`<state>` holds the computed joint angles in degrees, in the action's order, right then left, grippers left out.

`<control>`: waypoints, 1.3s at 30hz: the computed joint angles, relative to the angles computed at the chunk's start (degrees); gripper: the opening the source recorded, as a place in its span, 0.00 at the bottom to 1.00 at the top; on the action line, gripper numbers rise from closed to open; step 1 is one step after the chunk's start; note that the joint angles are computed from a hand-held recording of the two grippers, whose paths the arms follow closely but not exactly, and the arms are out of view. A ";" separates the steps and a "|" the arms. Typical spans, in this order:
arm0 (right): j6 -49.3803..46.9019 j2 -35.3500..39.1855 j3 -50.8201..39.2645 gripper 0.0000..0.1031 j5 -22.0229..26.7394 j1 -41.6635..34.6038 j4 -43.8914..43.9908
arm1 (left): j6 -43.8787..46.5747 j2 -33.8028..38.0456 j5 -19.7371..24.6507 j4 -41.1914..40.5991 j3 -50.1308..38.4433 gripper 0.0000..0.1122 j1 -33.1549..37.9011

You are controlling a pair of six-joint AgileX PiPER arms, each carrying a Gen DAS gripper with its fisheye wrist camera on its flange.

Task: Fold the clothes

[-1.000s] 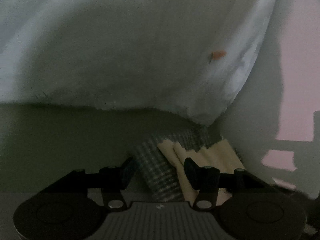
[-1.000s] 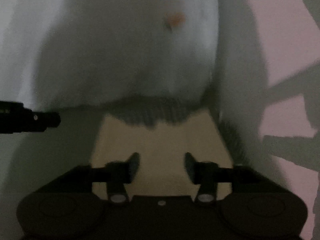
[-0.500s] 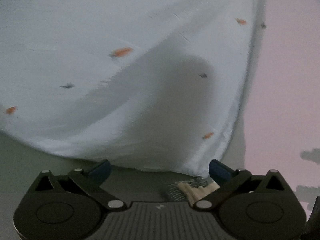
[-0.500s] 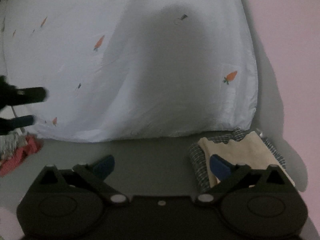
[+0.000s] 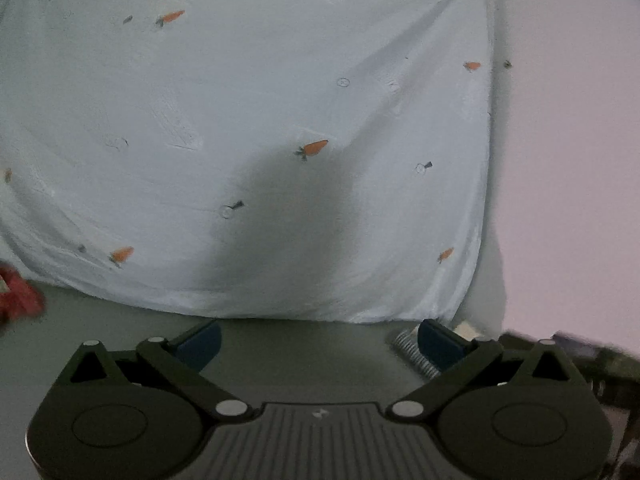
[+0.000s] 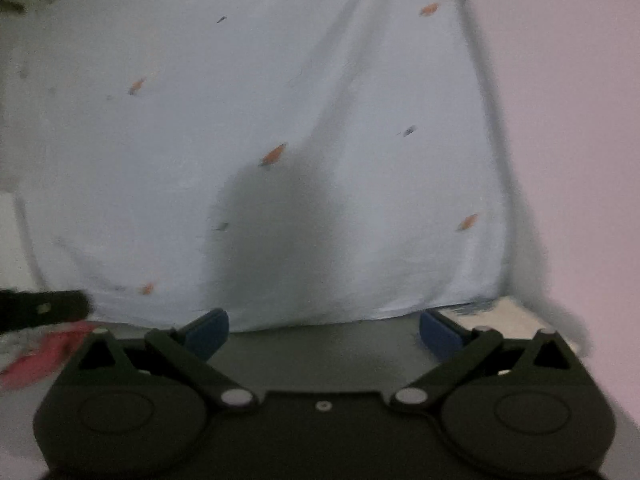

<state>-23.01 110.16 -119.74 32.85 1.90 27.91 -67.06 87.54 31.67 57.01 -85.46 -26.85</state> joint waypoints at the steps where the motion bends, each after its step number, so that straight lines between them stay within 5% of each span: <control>1: 3.88 -3.87 5.73 1.00 -4.01 2.61 -5.73 | 0.77 -3.02 -0.91 0.71 3.41 0.92 0.57; 4: 18.33 -14.61 19.68 1.00 -10.27 10.68 -22.92 | 3.46 -13.46 -4.04 -0.32 13.86 0.92 2.86; 9: 46.94 -23.25 28.08 1.00 -6.53 22.96 -49.77 | 17.89 -27.86 -8.18 -19.67 25.61 0.92 8.78; 14: 55.74 -25.11 26.09 0.99 8.41 33.89 -58.31 | 19.57 -33.40 7.93 -20.65 25.54 0.92 4.79; 25: 62.15 -27.02 29.52 0.99 20.71 48.35 -63.31 | 30.25 -43.92 18.89 -31.53 30.64 0.92 11.40; 32: 65.07 -27.31 30.28 0.99 23.81 52.87 -63.03 | 40.82 -48.45 21.16 -41.51 32.46 0.92 19.47; 36: 66.21 -27.74 30.87 0.99 24.06 54.43 -65.09 | 32.53 -49.97 23.82 -33.62 32.89 0.92 12.05; 39: 66.95 -27.77 30.96 0.99 24.66 55.04 -66.02 | 39.70 -49.77 20.76 -40.24 33.12 0.92 18.78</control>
<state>43.93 82.39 -88.78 57.51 56.94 -38.12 -27.36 37.77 52.43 16.77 -52.34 -8.08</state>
